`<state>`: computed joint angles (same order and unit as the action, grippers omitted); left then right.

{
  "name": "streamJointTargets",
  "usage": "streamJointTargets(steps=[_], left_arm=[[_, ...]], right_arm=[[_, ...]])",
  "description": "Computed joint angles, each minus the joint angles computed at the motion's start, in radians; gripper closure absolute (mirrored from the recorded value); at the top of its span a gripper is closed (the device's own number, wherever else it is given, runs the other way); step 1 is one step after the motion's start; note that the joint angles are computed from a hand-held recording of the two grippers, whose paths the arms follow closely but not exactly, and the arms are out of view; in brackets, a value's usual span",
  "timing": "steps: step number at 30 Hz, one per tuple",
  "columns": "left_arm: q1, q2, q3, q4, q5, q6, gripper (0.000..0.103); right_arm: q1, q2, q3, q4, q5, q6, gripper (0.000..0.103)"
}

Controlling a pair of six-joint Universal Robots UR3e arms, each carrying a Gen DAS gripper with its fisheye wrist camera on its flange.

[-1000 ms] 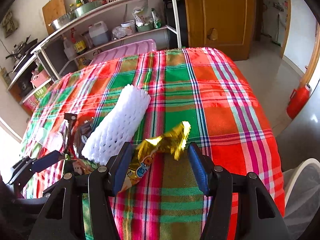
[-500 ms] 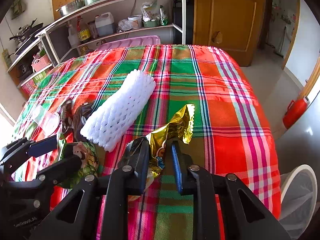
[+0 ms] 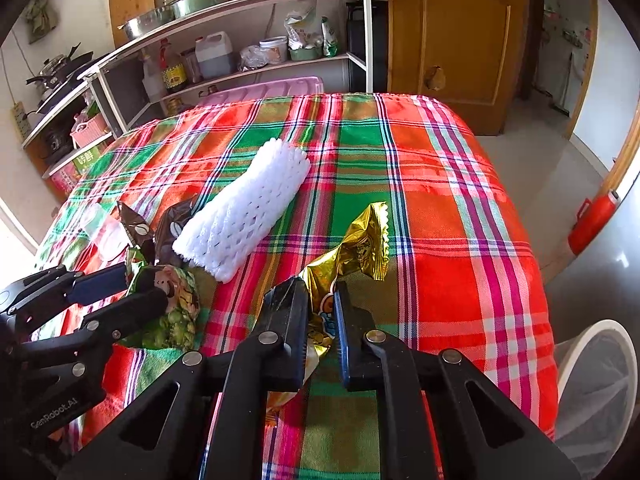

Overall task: Collect trash
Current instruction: 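Lift the gold wrapper with the right gripper while the left lifts the green bag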

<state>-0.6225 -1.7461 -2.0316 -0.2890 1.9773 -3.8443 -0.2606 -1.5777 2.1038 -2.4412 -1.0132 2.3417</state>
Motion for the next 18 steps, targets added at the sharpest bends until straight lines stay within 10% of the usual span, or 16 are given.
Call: streamJointTargets(steps=[18], left_arm=[[-0.129,0.109,-0.131,0.007,0.065,-0.127,0.068]], right_arm=[[-0.156,-0.194,0.084,0.234,0.092,-0.204,0.092]])
